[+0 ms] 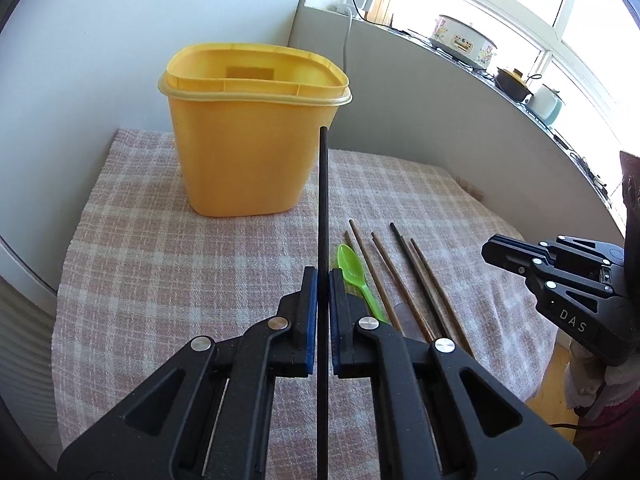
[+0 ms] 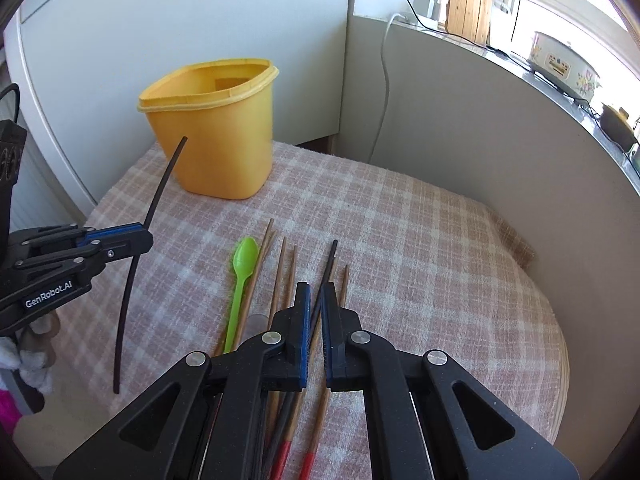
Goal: Organize utensils
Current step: 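Lift the black chopstick with the left tool while the right tool lifts a wooden chopstick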
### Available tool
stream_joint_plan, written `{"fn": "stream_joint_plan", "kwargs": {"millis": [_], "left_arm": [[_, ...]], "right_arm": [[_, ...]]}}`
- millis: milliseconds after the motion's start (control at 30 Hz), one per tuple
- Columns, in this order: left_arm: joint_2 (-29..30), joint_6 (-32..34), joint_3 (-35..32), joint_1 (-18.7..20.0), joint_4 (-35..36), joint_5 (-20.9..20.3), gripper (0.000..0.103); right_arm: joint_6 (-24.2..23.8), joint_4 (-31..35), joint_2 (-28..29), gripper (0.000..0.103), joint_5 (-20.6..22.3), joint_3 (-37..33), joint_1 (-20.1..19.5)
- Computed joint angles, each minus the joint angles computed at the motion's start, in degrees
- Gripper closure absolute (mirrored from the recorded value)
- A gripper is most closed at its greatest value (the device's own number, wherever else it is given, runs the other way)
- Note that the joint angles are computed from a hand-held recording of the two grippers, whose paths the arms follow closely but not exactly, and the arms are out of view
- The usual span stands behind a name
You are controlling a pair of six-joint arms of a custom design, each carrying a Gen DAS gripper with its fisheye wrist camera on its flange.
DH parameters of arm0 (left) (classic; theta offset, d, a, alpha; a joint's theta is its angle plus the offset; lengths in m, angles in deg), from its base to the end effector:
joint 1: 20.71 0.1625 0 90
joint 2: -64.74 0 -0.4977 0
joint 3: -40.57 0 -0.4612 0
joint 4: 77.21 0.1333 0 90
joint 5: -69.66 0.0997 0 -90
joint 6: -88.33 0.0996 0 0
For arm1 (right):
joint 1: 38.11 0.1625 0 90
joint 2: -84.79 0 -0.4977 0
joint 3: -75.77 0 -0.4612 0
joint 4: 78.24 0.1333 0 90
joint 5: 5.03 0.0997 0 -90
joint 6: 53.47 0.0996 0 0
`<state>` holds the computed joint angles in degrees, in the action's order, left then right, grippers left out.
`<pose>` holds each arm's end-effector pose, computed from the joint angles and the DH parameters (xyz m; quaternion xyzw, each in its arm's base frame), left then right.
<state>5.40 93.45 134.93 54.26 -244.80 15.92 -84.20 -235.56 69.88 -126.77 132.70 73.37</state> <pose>-0.0113 -0.7831 0.3343 0.0437 0.8916 -0.3687 0.2591 0.4231 -0.8543 -0.0521 0.3592 -0.8691 0.1884 0.2829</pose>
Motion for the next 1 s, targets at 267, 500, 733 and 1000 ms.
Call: {"fn": "stream_joint_plan", "kwargs": {"millis": [267, 500, 733, 1000], "left_arm": [[-2.2, 1.8, 0.6, -0.7, -4.0, -1.4, 0.100], [-1.7, 2.7, -1.6, -1.8, -5.3, -1.6, 0.100], [-1.9, 3.9, -2.3, -2.1, -5.9, -2.1, 0.100], [-2.0, 4.2, -2.4, -2.3, -5.9, -2.4, 0.100]], "right_arm": [[-1.6, -3.4, -0.3, 0.100, 4.5, -0.1, 1.0], [0.3, -3.6, -0.6, 0.100, 8.2, -1.1, 0.8], [4.3, -1.0, -1.0, 0.100, 11.0, -2.7, 0.4], [4.8, 1.6, -1.4, 0.100, 8.6, -3.2, -0.2]]}}
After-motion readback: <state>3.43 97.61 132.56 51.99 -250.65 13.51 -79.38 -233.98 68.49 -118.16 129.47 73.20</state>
